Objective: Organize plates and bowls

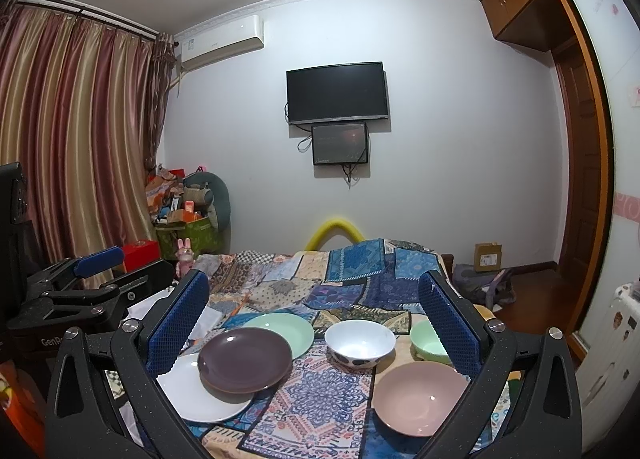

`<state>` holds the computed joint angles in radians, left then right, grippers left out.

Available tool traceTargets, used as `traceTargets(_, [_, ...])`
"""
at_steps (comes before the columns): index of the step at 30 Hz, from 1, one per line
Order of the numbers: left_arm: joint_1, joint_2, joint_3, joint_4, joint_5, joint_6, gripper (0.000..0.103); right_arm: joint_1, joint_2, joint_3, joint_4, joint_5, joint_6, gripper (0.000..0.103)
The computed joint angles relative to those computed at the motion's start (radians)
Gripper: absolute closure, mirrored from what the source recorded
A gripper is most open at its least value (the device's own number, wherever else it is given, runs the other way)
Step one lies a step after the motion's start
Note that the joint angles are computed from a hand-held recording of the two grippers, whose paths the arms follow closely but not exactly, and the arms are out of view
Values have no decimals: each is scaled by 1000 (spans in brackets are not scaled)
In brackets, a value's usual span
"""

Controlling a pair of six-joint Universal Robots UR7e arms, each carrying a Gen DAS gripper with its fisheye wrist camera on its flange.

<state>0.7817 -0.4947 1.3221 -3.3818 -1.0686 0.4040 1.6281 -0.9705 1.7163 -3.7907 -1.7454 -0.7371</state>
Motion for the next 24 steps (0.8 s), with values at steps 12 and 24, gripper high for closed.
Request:
traceTargets(12, [37,9,-58,113,13,-24,0,-5,39,-68,115,-29,18,0])
traceTargets(24, [124,47,-220,357,75,-72,0,-40,114,-199,357,-63,86,0])
